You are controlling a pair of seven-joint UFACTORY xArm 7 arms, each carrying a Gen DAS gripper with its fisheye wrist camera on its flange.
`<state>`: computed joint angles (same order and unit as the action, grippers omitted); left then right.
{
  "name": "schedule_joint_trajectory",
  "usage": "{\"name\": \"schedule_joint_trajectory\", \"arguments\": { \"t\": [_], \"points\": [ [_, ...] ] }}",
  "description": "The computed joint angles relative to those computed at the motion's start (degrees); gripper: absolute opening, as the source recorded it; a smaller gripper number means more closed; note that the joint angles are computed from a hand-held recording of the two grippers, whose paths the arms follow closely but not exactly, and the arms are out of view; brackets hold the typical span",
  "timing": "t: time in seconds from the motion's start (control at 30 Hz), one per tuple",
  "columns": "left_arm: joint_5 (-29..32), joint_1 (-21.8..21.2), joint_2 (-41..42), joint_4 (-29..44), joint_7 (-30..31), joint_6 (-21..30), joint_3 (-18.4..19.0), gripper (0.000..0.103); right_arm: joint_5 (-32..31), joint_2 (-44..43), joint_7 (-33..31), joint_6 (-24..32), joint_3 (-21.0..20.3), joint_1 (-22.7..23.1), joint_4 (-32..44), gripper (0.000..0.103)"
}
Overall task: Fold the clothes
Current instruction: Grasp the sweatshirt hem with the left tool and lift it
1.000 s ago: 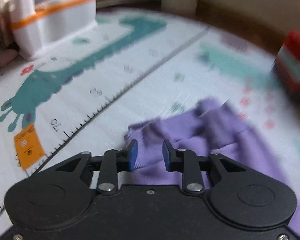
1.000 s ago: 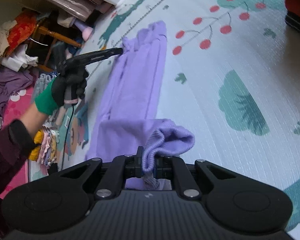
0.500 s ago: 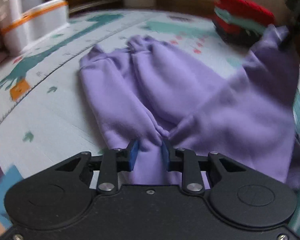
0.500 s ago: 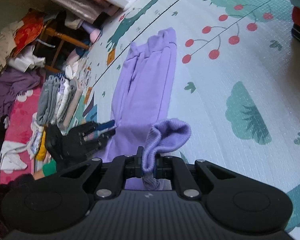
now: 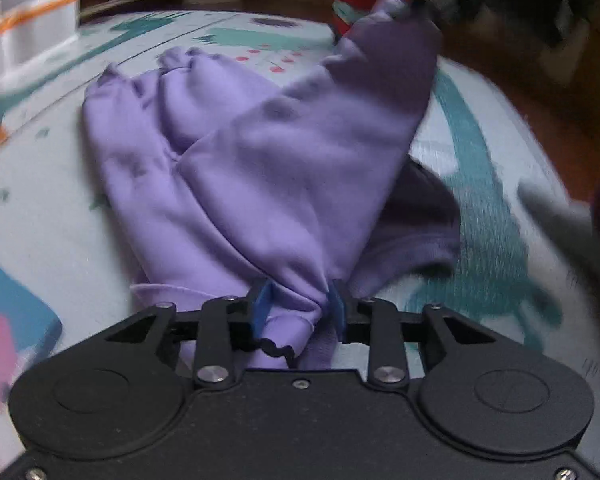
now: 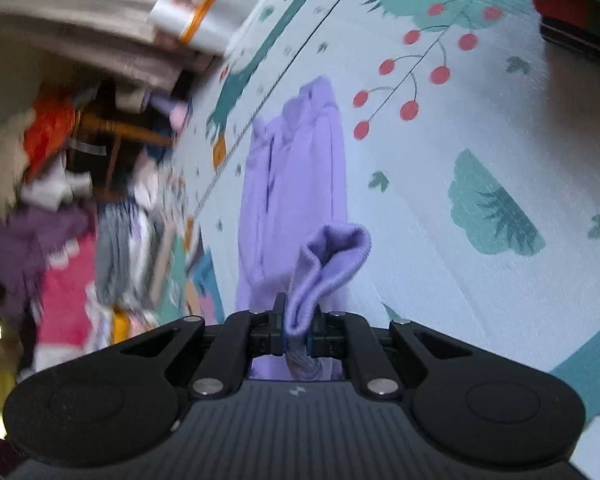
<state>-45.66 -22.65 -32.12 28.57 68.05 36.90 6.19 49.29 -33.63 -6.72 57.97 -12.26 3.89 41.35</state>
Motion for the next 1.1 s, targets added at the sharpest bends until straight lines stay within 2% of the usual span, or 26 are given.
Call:
{"name": "schedule_joint_trajectory", "arguments": {
  "t": [0.1, 0.2, 0.3, 0.33, 0.37, 0.47, 0.53, 0.7, 0.97, 1.1],
  "points": [
    [-0.6, 0.3, -3.7, 0.1, -1.4, 0.8, 0.6, 0.029, 0.5, -0.3, 0.6, -1.0, 0.8, 0.4, 0.0, 0.01],
    [0.3, 1.2, -7.5, -0.7, -3.0, 2.4, 1.5, 0.031, -0.1, -0.6, 0.3, 0.7, 0.5, 1.1, 0.7, 0.01],
    [1.9, 1.0, -7.6, -2.1, -3.2, -0.1, 0.7, 0.032, -0.9, -0.8, 1.4, 1.9, 0.4, 0.6, 0.9, 0.01],
    [1.9, 0.6, -7.5, -2.7, -3.5, -0.8, 0.6, 0.035, -1.3, -0.9, 1.6, 2.1, 0.4, 0.4, 1.0, 0.01],
    [2.0, 0.2, -7.4, -3.3, -3.8, -1.6, 0.5, 0.046, -1.6, -1.0, 2.1, 2.3, 0.3, 0.1, 1.0, 0.01],
    [3.8, -0.5, -7.2, -7.1, -2.6, -3.3, 0.7, 0.049, -2.5, -1.1, 3.7, 1.8, 0.7, -0.7, 0.9, 0.01],
    [2.9, -3.3, -9.0, -9.3, 1.3, -6.4, 1.8, 0.055, -3.1, -0.9, 4.9, 1.0, 1.0, -1.0, 1.1, 0.01],
    [4.4, -4.3, -9.2, -9.5, -0.2, -6.9, 2.7, 0.055, -0.3, 0.2, 5.2, -2.0, 0.5, 0.3, 1.9, 0.01],
    [5.9, -5.2, -9.6, -9.6, -2.0, -7.3, 3.3, 0.055, 3.6, 3.6, 5.9, -7.5, 2.2, 2.5, 4.4, 0.007],
    [4.5, -5.3, -8.6, -8.3, -3.3, -5.1, 5.1, 0.055, 6.5, 6.5, 5.0, -11.2, 3.2, 4.5, 6.8, 0.007]
  ]
}}
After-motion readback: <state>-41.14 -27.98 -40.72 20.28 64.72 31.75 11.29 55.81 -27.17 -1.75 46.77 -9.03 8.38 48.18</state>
